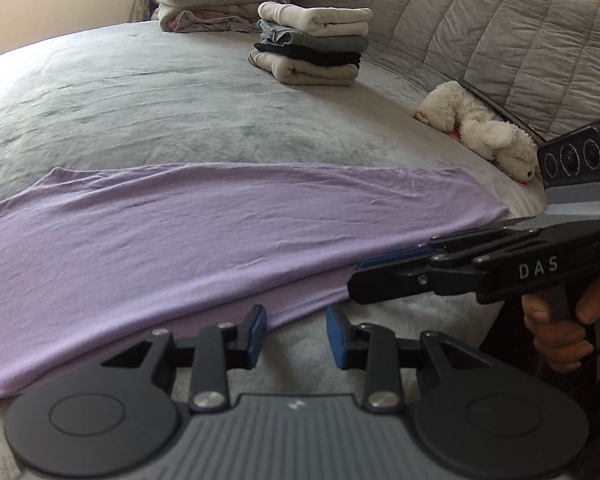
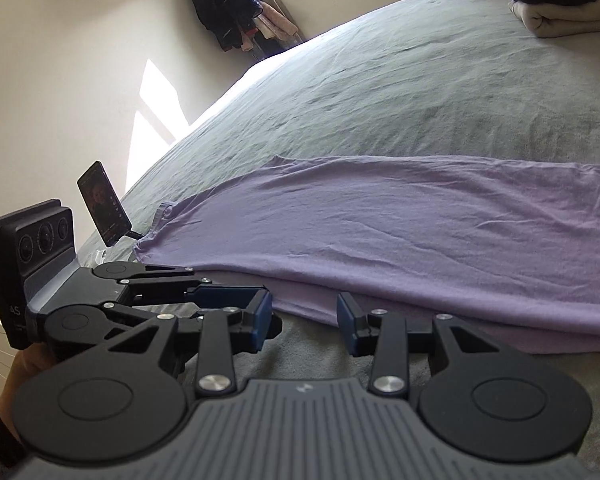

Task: Fold clothes
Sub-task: 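Pinch the lavender strip edge with the right gripper while the left gripper hovers beside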

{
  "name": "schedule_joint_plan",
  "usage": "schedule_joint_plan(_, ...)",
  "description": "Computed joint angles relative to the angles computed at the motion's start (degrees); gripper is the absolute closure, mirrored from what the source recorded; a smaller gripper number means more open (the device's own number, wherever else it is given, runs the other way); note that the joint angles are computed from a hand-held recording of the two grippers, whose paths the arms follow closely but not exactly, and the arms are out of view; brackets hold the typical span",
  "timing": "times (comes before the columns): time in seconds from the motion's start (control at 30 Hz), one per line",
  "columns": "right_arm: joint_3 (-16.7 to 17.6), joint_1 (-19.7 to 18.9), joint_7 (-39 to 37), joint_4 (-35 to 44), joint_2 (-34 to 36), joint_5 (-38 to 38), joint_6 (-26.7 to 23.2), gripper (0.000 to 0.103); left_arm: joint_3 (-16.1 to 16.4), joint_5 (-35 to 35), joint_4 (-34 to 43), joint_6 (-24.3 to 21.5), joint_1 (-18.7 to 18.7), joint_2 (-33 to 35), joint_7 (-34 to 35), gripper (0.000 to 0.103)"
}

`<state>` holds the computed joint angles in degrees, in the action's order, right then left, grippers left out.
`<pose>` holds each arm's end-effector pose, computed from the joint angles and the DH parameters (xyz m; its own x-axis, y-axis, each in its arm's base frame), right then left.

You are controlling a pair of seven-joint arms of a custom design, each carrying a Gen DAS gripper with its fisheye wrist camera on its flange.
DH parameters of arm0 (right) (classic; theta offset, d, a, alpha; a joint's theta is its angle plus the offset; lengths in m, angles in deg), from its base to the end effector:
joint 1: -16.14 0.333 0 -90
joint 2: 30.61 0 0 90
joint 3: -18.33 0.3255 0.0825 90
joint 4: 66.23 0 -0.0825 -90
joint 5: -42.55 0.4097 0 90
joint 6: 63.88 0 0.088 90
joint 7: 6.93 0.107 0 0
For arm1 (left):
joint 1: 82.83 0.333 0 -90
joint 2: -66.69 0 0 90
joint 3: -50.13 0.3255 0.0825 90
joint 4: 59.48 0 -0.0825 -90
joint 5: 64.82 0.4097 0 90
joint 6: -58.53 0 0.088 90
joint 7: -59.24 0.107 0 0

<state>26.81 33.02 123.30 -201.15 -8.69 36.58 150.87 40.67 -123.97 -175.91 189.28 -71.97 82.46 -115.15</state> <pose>0.5124 0.2548 0.2804 0.0876 -0.8239 -0.5599 -0.6761 0.3636 -0.6409 0.6202 -0.0023 0.3122 -0.8237 -0.5238 0.2170 -0.5108 0.5197 -0.6848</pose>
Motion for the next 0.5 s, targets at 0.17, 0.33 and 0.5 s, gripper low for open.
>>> schedule_joint_plan(0.17,0.44,-1.23,1.55,0.43,0.41,-1.53,-0.49,0.062,-0.12,0.52,1.40,-0.93,0.14,0.81,-0.86,0.070)
schedule_joint_plan(0.33,0.28,-1.88,2.11,0.89,0.41,-2.46,-0.62,0.062,-0.47,0.67,2.17,-0.92,0.13,1.31,-0.35,0.070)
schedule_joint_plan(0.5,0.45,-3.30,3.09,2.26,1.44,-4.08,-1.09,0.062,-0.84,0.95,3.15,-0.79,0.11,2.17,0.12,0.070)
